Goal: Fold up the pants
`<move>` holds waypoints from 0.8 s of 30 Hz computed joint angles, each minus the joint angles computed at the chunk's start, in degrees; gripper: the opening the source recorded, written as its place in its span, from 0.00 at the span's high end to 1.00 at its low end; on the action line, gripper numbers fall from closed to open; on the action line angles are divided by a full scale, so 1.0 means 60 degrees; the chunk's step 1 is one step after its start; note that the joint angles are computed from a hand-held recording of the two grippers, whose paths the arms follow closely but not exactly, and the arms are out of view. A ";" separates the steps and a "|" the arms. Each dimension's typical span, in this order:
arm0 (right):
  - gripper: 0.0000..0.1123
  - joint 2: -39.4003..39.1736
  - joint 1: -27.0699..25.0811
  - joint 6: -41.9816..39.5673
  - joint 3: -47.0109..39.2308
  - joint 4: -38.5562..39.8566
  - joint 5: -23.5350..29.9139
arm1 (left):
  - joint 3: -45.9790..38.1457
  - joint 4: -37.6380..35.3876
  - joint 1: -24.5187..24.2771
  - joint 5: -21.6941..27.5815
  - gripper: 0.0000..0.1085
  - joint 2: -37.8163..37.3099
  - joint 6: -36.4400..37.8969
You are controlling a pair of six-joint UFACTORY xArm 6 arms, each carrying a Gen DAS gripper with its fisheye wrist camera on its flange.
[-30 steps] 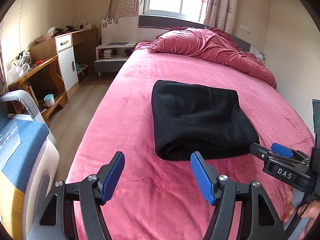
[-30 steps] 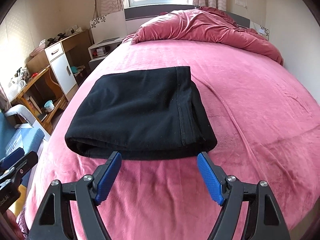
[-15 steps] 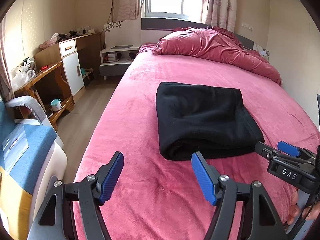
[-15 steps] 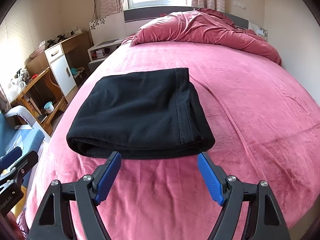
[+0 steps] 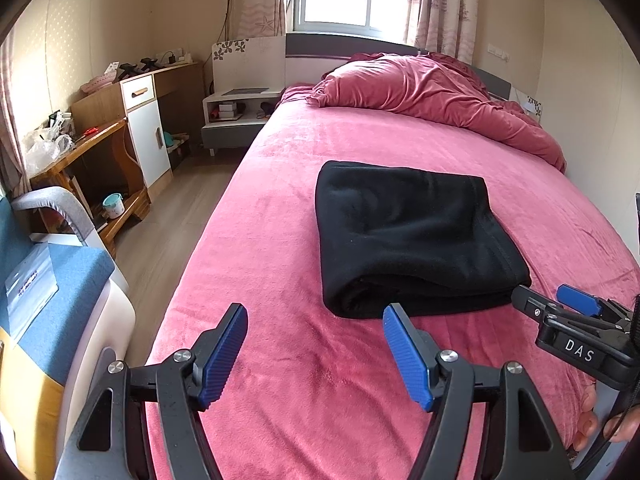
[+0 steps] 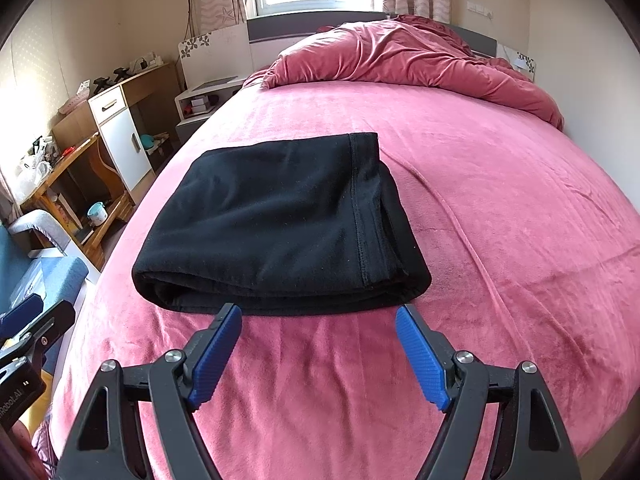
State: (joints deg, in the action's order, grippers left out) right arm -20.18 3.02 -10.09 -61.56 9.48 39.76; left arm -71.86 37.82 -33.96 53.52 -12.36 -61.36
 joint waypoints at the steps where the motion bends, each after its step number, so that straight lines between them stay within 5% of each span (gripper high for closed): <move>1: 0.29 -0.0011 0.0006 0.0016 0.0016 -0.0013 -0.0015 | 0.0003 0.0021 -0.0007 0.0024 0.34 -0.0009 -0.0020; 24: 0.27 -0.0127 0.0029 -0.0052 0.0117 0.0008 -0.0056 | -0.0028 0.0177 -0.0119 0.0270 0.34 -0.0132 -0.0076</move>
